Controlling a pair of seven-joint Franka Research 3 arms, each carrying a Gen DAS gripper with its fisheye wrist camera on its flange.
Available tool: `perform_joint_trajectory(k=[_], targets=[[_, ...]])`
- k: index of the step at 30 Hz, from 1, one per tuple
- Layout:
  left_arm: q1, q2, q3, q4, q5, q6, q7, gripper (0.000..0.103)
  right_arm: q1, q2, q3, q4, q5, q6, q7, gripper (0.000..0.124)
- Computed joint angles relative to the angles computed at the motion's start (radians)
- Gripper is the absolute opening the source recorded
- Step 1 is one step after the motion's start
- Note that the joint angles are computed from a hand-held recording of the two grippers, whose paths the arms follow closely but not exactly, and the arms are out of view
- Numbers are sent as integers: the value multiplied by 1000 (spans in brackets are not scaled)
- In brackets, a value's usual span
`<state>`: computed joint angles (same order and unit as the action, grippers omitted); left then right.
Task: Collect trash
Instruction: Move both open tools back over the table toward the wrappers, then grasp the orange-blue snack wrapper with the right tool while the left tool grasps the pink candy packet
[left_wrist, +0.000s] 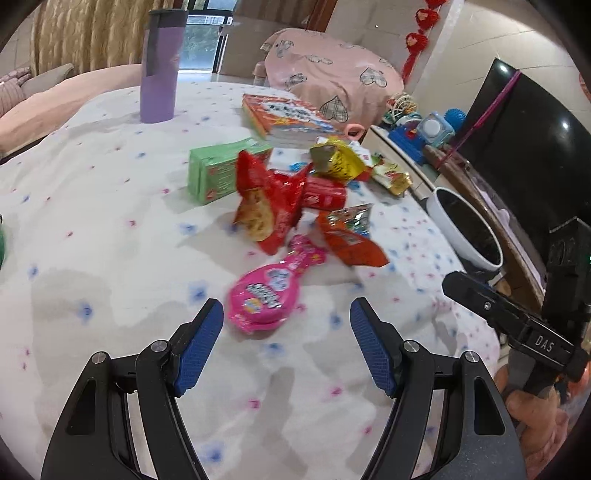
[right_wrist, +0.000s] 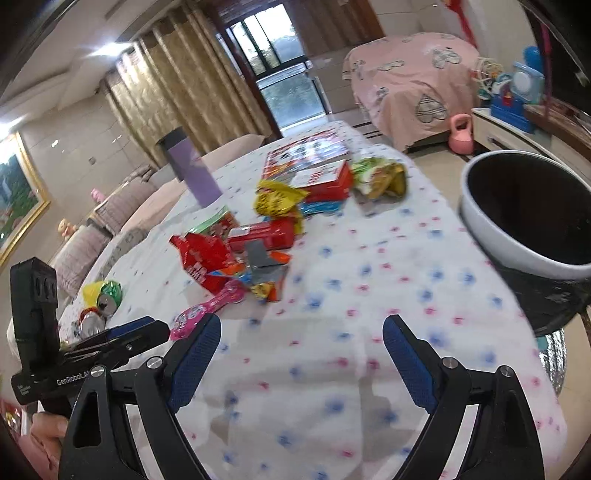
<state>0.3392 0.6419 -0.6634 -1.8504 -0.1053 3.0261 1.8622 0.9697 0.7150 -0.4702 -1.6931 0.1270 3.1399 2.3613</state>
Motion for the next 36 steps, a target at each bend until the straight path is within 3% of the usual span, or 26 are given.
perform_joint_trajectory(k=[10,18,21,22,23,25,33,36], targets=[[-88,18,103,85,10,-111,46,73,-182,108,197,242,-58,-106,-99,56],[-204,56,208,165,22,-154,75,73,-289,200,304,419,-87,-178,-170,46],[-225,58,227,164,37,-127,74,72,-325,242,350,492,-85,-223,-209,31],[-235,57,236,162,44,-118,68,65,-336,254,365,511,-82,-238,-220,20],[-246,55,248,161,54,-111,59,55,-338,255,369,512,-80,-239,-221,15],[-247,56,249,162,66,-109,55,49,-338,246,370,492,-76,-222,-219,13],[-173,45,142,124,4,-127,115,48,-291,124,310,280,-53,-107,-180,8],[-168,41,116,113,-20,-125,131,48,-240,61,245,166,-41,-56,-143,8]])
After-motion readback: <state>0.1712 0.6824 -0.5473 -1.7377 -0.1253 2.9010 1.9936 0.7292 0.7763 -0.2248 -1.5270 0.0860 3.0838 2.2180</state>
